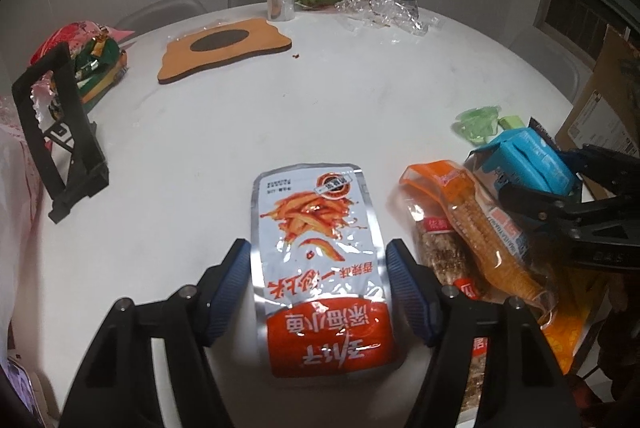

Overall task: Organize snacks
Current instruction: 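Carry both packets to the cardboard box and lower them inside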

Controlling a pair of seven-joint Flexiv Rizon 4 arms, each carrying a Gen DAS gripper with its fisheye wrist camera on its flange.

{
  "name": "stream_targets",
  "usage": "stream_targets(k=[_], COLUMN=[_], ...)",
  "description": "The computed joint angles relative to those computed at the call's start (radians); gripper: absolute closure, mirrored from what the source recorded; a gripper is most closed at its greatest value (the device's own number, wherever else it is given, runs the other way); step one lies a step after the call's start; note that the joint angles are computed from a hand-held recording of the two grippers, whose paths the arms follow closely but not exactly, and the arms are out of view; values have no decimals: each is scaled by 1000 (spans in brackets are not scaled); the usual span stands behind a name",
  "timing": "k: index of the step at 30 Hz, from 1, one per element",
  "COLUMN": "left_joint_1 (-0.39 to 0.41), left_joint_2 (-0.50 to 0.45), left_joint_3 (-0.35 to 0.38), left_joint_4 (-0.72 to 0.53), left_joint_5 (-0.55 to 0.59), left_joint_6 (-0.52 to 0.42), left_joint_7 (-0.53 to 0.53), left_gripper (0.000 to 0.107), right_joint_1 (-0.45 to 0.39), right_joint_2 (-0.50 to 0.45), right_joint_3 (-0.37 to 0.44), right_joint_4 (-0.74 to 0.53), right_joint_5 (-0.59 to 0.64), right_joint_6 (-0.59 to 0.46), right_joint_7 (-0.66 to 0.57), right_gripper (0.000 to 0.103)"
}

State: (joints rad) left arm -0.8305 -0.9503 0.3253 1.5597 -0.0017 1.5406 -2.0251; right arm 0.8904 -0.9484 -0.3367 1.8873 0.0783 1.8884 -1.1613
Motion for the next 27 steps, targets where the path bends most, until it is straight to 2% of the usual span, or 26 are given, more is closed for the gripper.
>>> stream_targets(k=[2, 4, 8, 12, 16, 20, 22, 27], left_joint_1=[-3, -6, -31, -62, -107, -146, -133, -54], left_joint_2=[3, 10, 24, 44, 67, 101, 123, 161], left_joint_3=[6, 11, 43, 78, 127, 160, 128, -39], left_joint_4=[4, 13, 34, 55, 62, 52, 42, -43], left_joint_5=[3, 4, -2, -18, -42, -67, -69, -48], left_joint_6=[8, 22, 50, 82, 118, 168, 196, 215], left_joint_7=[-1, -3, -8, -1, 18, 75, 121, 275], left_gripper=[40, 41, 41, 41, 41, 41, 41, 41], right_joint_1=[-10, 13, 1, 43, -8, -9, -29, -78], right_joint_2=[0, -10, -8, 7, 75, 159, 210, 334], right_joint_3=[9, -13, 9, -23, 53, 90, 125, 180], right_joint_4=[-4, -1, 5, 36, 85, 163, 208, 314], right_joint_5=[-3, 17, 31, 88, 89, 123, 129, 175], right_joint_6=[-3, 19, 57, 104, 182, 284, 340, 442], right_joint_7=[1, 6, -10, -44, -113, -211, -253, -355], right_gripper=[40, 40, 40, 40, 40, 40, 40, 40])
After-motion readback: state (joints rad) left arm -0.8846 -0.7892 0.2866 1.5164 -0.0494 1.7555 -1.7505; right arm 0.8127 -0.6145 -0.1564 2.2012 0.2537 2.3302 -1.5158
